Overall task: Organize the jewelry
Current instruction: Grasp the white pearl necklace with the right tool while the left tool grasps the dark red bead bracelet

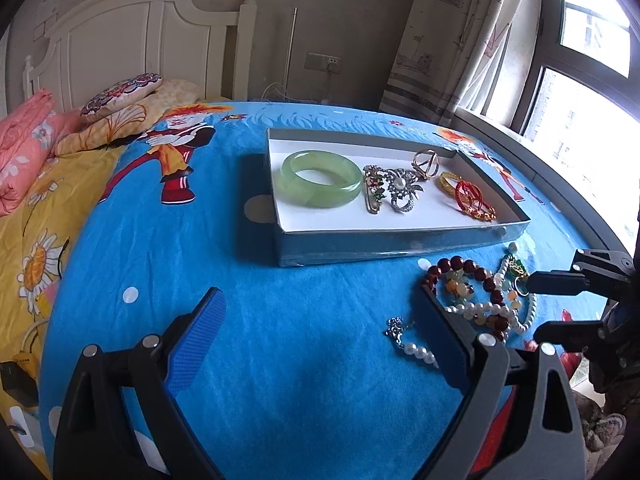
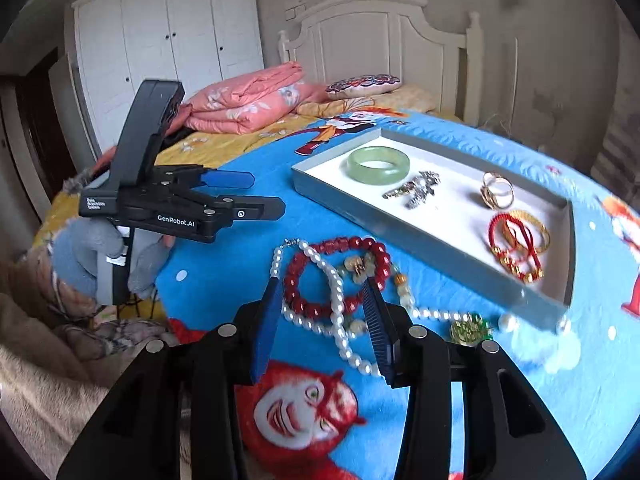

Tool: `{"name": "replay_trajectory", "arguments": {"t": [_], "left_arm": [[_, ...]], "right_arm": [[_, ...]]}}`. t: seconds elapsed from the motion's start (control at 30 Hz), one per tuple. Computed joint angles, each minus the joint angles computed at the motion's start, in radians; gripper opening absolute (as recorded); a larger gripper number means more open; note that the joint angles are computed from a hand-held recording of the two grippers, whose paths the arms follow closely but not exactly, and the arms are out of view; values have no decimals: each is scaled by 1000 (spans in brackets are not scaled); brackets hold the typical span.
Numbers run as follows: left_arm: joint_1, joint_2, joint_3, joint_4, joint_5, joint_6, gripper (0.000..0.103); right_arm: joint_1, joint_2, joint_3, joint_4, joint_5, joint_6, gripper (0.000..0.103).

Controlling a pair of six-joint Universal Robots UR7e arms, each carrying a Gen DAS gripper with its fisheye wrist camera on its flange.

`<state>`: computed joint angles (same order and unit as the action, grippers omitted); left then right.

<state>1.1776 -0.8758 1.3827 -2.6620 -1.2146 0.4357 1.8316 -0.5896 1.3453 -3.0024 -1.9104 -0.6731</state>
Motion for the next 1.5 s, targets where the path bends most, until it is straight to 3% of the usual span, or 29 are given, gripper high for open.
{"name": "replay_trajectory", "arguments": {"t": [0.13,0.27,0.37,0.43,0.47,0.53,0.7,0.8,0.93,1.13,1.27,1.5], "left_arm": [[1,-3,2,-7,-6,-12,93],[-2,-4,10,-15,-6,3,93],[-1,-6,13,-19,-11,2,93],[0,-9,17,-24,-15,4,93],[0,-10,19,-27,-16,3,93],[1,-11,17,-26,-19,0,93],[-1,-11,14,-23,-20,4,93],[-12,-21,31,-38,-18,40,93],[-36,-43,51,-22,-83,66,93],[-60,-21,5,189,-217,61,91],[-81,4,21,214,-180,96,77],[-112,5,72,188,-133,204,71]], "right_arm": [[32,76,-103,54,-111,-52,30],[40,125,-189,121,-234,-39,24],[41,134,-205,140,-271,-28,19],[45,150,-208,107,-302,-78,15],[46,152,-200,78,-303,-108,8],[45,142,-168,14,-275,-153,8],[44,80,-32,-317,-157,-262,8],[39,29,42,-483,-66,-276,8],[22,-32,128,-663,64,-263,8],[-3,-70,156,-758,97,-185,8],[-15,-91,179,-778,103,-152,8],[-26,-108,211,-797,115,-128,8]]}}
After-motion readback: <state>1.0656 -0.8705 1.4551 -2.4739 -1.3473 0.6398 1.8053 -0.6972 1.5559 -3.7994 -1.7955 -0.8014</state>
